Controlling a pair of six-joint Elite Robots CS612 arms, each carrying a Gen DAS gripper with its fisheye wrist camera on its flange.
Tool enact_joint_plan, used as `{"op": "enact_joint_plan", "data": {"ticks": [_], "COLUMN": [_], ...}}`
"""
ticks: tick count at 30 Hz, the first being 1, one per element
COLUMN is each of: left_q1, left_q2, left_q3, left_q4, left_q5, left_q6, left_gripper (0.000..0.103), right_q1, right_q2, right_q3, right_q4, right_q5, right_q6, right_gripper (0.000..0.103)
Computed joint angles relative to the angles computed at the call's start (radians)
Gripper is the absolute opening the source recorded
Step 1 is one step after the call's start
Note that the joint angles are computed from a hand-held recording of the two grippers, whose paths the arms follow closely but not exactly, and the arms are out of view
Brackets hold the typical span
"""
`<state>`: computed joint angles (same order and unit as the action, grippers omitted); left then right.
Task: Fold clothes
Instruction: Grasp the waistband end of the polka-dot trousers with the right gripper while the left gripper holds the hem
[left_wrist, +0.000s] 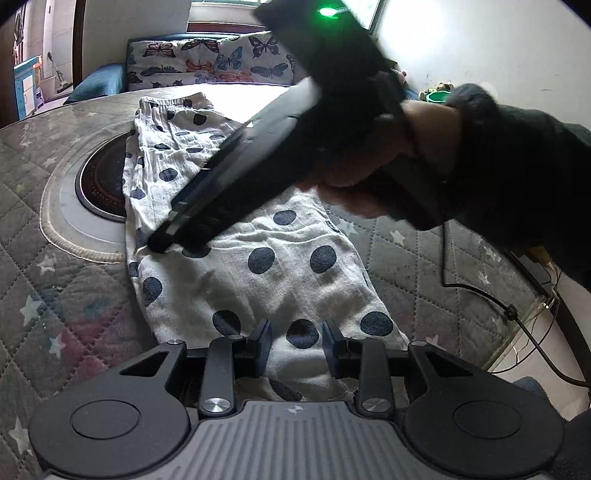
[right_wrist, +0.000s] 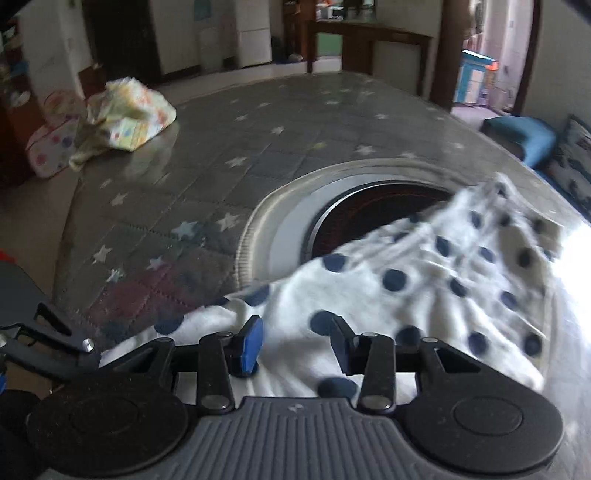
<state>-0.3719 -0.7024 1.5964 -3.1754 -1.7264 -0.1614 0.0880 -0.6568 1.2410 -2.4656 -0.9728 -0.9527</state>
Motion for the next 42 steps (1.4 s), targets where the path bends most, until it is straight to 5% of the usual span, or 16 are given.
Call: {"op": "enact_joint_plan", "data": {"ticks": [7, 17, 25, 42], "left_q1": [0.0, 0.006, 0.008, 0.015], "left_q2": [-0.001, -0.003, 0.005, 0.028], "left_q3": [-0.003, -0.032, -0.064, -0.118], "left_q4": [0.008, 0.016, 0.038, 0.104], "left_q5": [-0.002, -0.012, 0.003, 0.009], "left_q6": [-0.001, 0.001, -0.025, -0.069], "left_gripper": [0.034, 0.037, 0.04, 0.044], "right_q1": [0.011, -0.036, -0.06, -0.048], "right_q2": [0.042, 0.089, 0.218, 0.496], "right_q3": [-0.06, -0.175, -0.404, -0.893], "right_q4": [-0.031, -0.068, -0.09, 0.081], "right_q5": [-0.006, 0.031, -0.063, -0.058], "right_q6": [0.098, 0.293, 0.539, 0.7], "right_gripper": [0.042, 0.044, 0.044, 0.043]}}
